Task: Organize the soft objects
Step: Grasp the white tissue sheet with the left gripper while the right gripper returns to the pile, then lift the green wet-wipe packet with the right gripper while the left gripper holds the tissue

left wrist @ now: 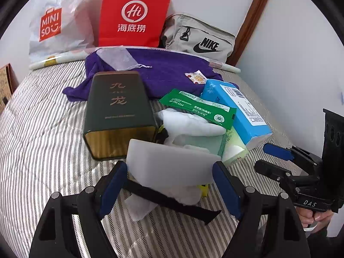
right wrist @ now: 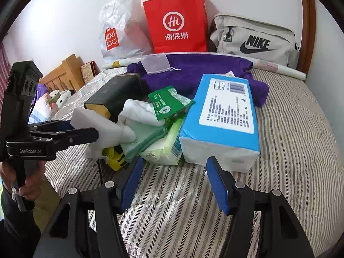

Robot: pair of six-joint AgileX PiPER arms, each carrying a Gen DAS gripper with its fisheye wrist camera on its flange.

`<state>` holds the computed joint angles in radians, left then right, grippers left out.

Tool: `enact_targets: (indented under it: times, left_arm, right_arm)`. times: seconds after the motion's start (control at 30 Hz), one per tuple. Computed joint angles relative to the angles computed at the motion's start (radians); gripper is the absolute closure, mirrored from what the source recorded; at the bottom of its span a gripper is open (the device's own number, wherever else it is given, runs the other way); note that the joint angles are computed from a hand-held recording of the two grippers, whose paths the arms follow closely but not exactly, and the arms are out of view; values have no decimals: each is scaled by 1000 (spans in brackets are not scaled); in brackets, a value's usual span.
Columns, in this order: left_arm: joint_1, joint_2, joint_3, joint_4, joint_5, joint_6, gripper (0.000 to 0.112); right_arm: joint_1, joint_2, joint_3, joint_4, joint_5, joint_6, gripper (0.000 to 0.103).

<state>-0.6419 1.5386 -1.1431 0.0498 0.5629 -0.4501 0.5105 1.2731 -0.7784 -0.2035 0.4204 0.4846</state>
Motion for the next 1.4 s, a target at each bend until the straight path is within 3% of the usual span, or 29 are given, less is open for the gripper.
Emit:
enact_targets:
  times: [0.17,0.3,0.43,0.73,1.03,1.23,1.4]
  left_arm:
    - [-23,-16,20,93,-43,-67,33]
    - [-32,-47,59,149,-89,-109,45]
    - [-27,-94,108,164,-133,-130,50]
    - [11,-192,187,218,-149,-194,52]
    - [124,-250,234,141,-153,-119,51]
    - [230,-252,258,-121,-177,135,51]
    - [287,-239,266,-228,-179,251,51]
  right_arm:
    - [1,6,8,5,-12,2,42]
    - [4,7,13,8,-18,5,42]
    - [5,8,16,8,-21,6,42]
    - [51,0,16,-79,-10,103,42]
    - [73,109,-141,-259,37,182,42]
    - [44,280,-342,-201,99,39,42]
    - [33,424,-510,-116,163,-102,42]
